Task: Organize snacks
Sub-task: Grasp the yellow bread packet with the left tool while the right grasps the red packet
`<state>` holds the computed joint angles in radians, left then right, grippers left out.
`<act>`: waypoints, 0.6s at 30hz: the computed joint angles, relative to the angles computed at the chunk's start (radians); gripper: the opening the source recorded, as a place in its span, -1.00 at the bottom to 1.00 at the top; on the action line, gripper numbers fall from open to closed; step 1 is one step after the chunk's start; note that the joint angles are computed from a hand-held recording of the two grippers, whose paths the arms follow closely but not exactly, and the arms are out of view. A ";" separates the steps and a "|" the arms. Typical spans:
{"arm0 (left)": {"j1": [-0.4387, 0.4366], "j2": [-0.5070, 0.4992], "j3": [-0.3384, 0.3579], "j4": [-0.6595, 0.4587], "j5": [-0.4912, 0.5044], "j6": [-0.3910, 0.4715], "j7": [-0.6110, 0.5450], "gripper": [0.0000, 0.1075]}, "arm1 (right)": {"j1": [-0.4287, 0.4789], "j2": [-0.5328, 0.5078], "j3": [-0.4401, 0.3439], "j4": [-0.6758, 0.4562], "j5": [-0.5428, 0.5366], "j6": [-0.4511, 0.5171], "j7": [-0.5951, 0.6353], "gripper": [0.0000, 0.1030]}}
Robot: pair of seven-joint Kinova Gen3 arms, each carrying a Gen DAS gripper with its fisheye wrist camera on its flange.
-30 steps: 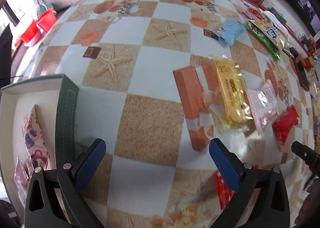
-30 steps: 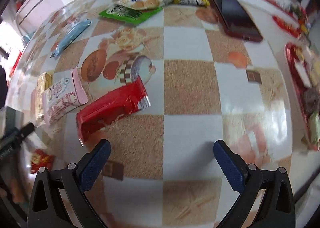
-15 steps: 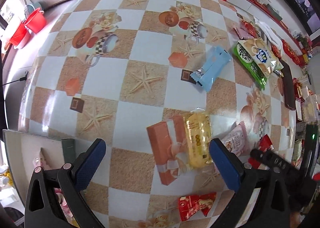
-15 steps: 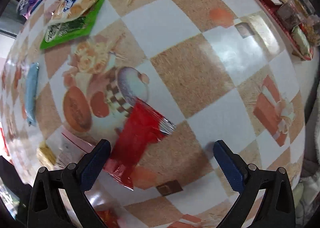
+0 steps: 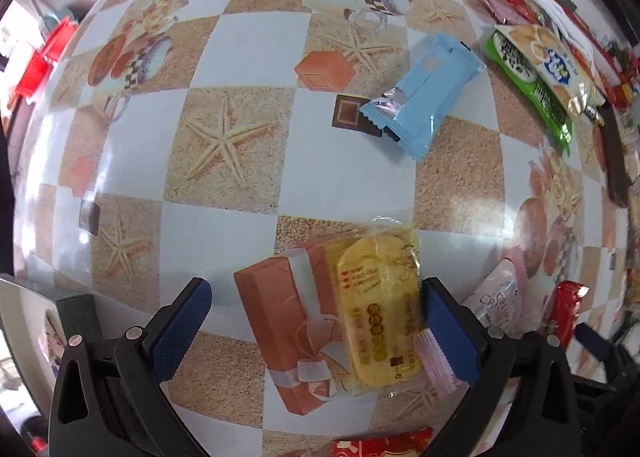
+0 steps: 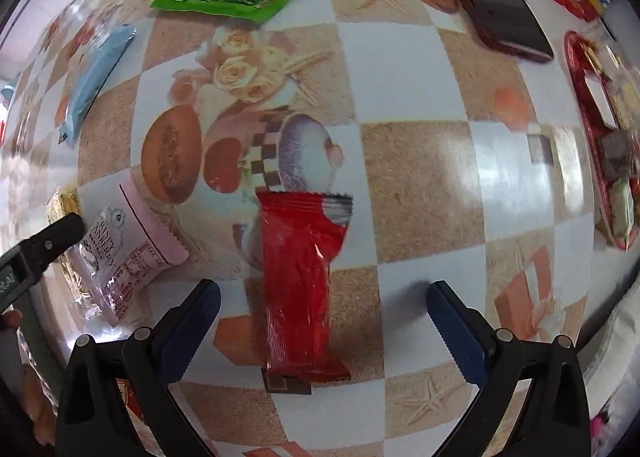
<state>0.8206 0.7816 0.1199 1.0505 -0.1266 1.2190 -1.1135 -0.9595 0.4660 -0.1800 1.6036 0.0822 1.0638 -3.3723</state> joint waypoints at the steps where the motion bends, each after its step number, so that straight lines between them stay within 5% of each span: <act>1: 0.004 -0.004 0.000 0.009 -0.006 -0.015 -0.006 0.92 | 0.004 0.000 -0.003 0.003 0.001 -0.007 0.012 1.00; 5: 0.014 0.001 -0.002 0.001 -0.009 -0.019 0.006 0.92 | -0.007 0.007 -0.003 -0.019 0.008 0.009 0.021 1.00; 10: 0.022 0.092 0.007 -0.186 0.011 0.152 -0.009 0.90 | 0.065 0.003 -0.024 0.002 -0.071 -0.016 0.111 0.97; 12: 0.030 0.110 0.007 -0.230 0.018 0.180 -0.034 0.77 | 0.078 -0.005 -0.022 -0.006 -0.072 0.001 0.156 0.73; 15: 0.053 0.111 0.002 -0.255 0.015 0.182 -0.073 0.34 | 0.075 0.007 -0.014 -0.063 -0.047 0.051 0.209 -0.43; 16: 0.062 0.105 0.001 -0.254 0.012 0.176 -0.089 -0.08 | 0.078 0.007 -0.013 -0.067 -0.053 0.049 0.220 -0.59; 18: 0.066 0.120 0.009 -0.295 0.016 0.215 -0.135 -0.28 | 0.085 -0.016 -0.014 -0.030 -0.069 -0.005 0.226 -0.59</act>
<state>0.8869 0.9017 0.1287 0.7559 -0.1109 1.4338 -1.2482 -0.8742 0.4501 -0.1943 1.5733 0.0129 1.0592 -3.1466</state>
